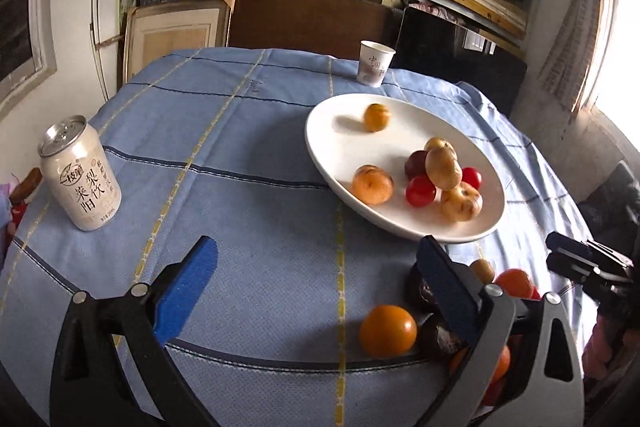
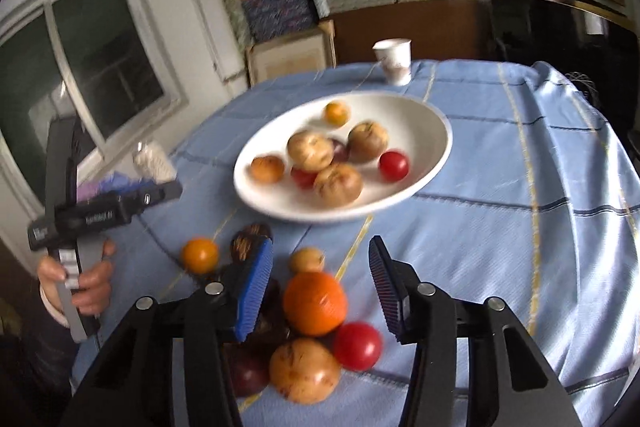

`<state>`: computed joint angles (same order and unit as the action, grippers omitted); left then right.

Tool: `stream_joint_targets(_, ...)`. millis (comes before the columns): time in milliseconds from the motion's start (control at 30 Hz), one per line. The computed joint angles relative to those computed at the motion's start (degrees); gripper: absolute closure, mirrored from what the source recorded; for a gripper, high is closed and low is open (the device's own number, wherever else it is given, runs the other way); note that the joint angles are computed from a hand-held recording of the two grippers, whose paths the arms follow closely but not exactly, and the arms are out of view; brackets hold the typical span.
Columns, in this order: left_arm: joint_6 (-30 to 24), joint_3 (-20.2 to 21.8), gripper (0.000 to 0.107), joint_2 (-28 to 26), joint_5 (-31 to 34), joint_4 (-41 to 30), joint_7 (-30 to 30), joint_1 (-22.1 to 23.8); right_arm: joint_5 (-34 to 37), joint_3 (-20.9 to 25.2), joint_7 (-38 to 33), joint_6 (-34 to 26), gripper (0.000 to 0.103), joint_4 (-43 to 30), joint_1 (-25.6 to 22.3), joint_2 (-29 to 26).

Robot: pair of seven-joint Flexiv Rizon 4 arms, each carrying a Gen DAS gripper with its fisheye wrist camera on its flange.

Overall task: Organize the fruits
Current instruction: 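Grasp the large orange in the pile with the right tool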

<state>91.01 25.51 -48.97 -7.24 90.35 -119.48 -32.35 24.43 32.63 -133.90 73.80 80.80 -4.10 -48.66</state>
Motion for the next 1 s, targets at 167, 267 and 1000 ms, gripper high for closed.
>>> stream_joint_targets(167, -0.42, -5.19, 0.009, 1.36, 0.35, 0.82, 0.87, 3.51, -3.67, -4.63, 3.22, -0.54, 0.053, 1.51, 4.06, 0.72)
stream_joint_targets(267, 1.05, -11.05, 0.009, 2.64, -0.85, 2.43, 3.59, 7.38, -5.73, -5.87, 4.67, -0.41, 0.054, 2.36, 5.32, 0.82)
stream_joint_targets(1000, -6.10, -0.52, 0.008, 1.31, 6.03, -1.01, -4.61, 0.15, -14.05, -2.34, 12.28, 0.73, 0.062, 2.58, 2.74, -2.00)
